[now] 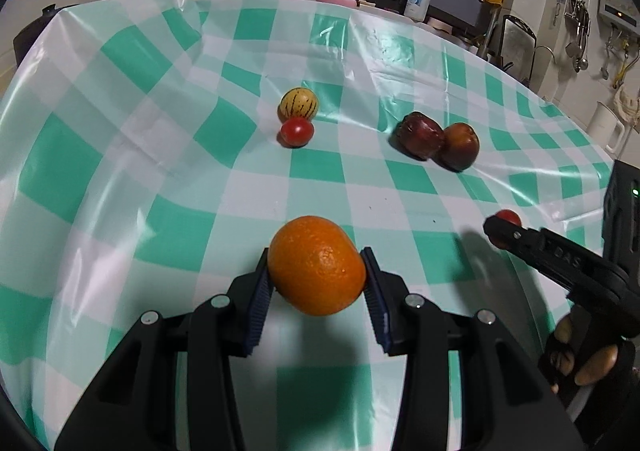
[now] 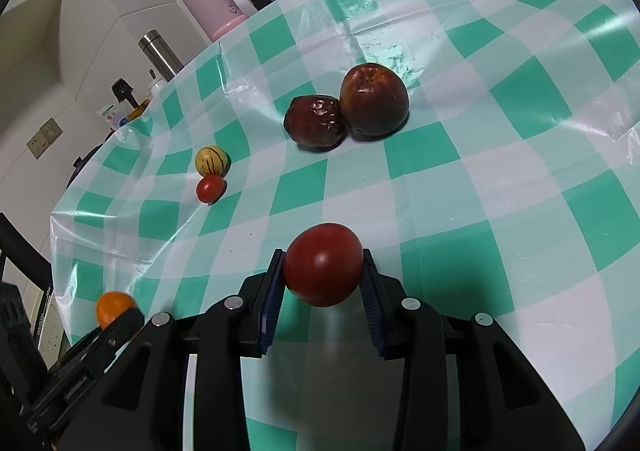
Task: Organize fruits
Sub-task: 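Carry the tomato and orange with both tools over the white bin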
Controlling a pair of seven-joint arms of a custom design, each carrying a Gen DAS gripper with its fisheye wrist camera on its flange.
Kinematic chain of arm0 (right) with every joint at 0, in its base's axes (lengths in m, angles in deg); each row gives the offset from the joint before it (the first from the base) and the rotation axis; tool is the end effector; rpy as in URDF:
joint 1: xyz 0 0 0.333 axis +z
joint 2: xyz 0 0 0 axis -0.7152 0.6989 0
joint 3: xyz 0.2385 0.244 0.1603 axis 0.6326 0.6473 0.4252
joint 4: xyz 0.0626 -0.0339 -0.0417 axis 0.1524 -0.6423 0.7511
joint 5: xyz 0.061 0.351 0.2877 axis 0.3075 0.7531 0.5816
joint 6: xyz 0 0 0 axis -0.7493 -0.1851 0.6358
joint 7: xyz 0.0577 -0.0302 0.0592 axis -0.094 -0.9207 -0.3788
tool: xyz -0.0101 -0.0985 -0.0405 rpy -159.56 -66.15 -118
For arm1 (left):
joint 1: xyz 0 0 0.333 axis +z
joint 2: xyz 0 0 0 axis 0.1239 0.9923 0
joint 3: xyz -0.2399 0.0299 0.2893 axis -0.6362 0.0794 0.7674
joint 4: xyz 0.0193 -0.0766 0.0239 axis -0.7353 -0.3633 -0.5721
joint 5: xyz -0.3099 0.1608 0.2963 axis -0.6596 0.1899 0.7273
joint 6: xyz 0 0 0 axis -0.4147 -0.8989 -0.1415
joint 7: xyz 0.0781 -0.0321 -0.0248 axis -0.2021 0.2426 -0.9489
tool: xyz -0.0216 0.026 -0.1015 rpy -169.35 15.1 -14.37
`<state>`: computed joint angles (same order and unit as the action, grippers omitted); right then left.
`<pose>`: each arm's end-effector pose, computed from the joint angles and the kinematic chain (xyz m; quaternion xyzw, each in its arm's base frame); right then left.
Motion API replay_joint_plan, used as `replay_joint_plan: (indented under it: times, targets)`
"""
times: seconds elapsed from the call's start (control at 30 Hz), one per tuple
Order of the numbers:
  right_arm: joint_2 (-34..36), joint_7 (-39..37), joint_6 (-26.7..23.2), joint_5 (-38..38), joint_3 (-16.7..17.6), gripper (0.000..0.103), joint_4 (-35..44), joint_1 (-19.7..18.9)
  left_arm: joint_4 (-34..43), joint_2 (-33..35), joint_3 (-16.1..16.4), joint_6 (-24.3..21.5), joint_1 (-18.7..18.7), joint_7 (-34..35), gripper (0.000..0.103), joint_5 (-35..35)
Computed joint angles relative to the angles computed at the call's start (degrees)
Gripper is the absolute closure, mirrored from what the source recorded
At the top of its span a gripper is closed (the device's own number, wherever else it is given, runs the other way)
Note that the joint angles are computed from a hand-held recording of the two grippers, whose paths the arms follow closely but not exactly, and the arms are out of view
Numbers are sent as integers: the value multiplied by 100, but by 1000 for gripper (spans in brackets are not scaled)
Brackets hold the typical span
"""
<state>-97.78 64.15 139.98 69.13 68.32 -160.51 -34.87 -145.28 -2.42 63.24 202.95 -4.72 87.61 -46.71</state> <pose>0.4196 0.1948 0.6508 -0.5869 0.6750 -0.1630 0.4163 0.3940 -0.0813 0.6942 -0.6448 0.6492 -0.3434 0.2117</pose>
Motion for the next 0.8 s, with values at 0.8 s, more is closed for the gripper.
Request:
replay_joint_plan:
  times: [0.8]
  targets:
    - [-1856, -102, -915, 40, 77, 66, -919, 241, -438, -773, -176, -461, -427, 268, 60, 3]
